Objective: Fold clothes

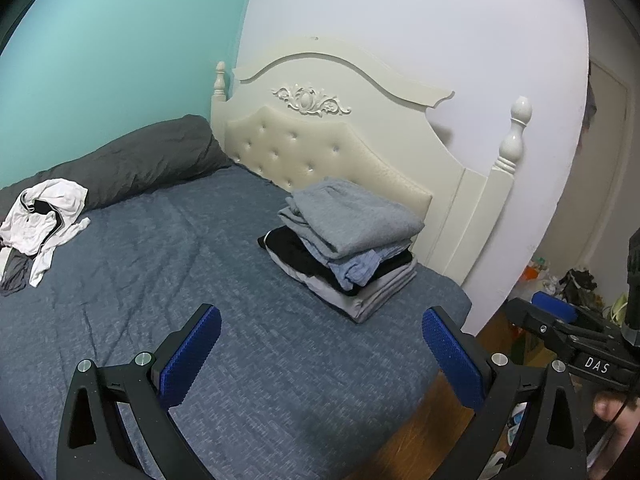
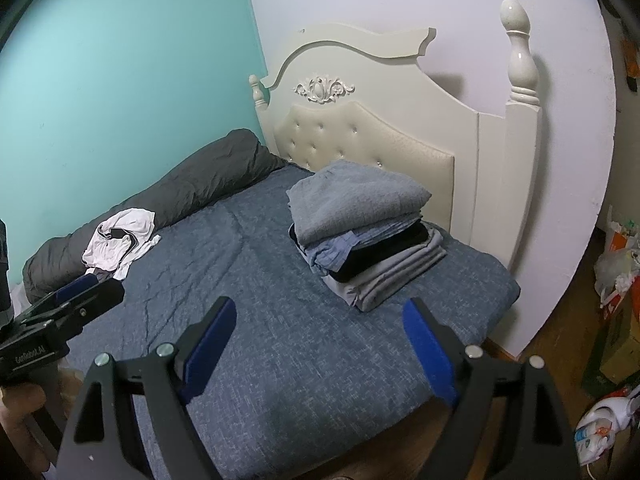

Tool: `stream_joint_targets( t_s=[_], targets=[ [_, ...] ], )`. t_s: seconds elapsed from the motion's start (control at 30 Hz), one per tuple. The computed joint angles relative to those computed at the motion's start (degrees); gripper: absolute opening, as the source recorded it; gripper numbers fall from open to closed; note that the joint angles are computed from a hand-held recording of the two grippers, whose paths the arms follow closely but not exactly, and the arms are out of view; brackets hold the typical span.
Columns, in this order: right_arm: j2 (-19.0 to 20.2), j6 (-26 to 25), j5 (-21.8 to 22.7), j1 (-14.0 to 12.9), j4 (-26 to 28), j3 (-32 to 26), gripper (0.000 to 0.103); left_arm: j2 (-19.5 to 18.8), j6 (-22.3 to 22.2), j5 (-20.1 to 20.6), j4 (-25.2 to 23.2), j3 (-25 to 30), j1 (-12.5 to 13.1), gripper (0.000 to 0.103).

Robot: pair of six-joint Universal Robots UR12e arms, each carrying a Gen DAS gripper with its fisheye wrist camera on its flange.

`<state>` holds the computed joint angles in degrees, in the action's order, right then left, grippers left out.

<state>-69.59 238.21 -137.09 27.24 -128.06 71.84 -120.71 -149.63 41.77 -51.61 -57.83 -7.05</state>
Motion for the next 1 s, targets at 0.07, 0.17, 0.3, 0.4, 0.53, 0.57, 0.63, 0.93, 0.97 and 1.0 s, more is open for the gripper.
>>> stream_joint_targets(
  t_s=[0.07,0.17,0.3,0.4,0.53,0.57,0.63,0.93,0.97,1.0],
  targets=[
    [0.1,0.2,-0.1,0.2,0.2,0.0,0.086,0.2,-0.1,0.0,0.3,-0.4,0.2,0.103],
    [0.2,0.2,0.0,0.4,0.2,-0.1,0.086,0.6,0.1,0.1,0.5,-1.0,0.4,0.103],
    [0.4,0.1,0.2,0.6,-0.1,-0.1,0.086,1.0,0.4,0.1,0.8,-1.8,0.7,0.103],
    [0.5,0.1,0.3,0.7,-0.2,-0.2,0.086,1.4,0.5,-0.1,1.2,-2.5,1.0,0.103],
    [0.6,0.1,0.3,0.8,-0.2,-0.2,0.086,1.8,-0.3,0.3,3.4,-3.6,1.2,0.103],
    [0.6,0.1,0.2,0.9,-0.2,-0.2,0.086,1.9,-0.4,0.2,3.7,-3.8,1.3,0.103],
    [0.6,0.3,0.2,0.9,-0.2,-0.2,0.086,2.1,-0.2,-0.1,3.8,-4.2,1.4,0.103],
    [0.8,0.8,0.0,1.3,0.6,-0.3,0.086,3.1,1.4,-0.8,3.8,-5.9,2.0,0.103],
    [0.8,0.8,-0.1,1.3,0.7,-0.3,0.086,3.2,1.6,-0.8,3.7,-6.1,2.1,0.103],
    [0.8,1.0,-0.3,1.4,0.8,-0.3,0.086,3.4,1.9,-0.8,3.7,-6.3,2.2,0.103]
  ],
)
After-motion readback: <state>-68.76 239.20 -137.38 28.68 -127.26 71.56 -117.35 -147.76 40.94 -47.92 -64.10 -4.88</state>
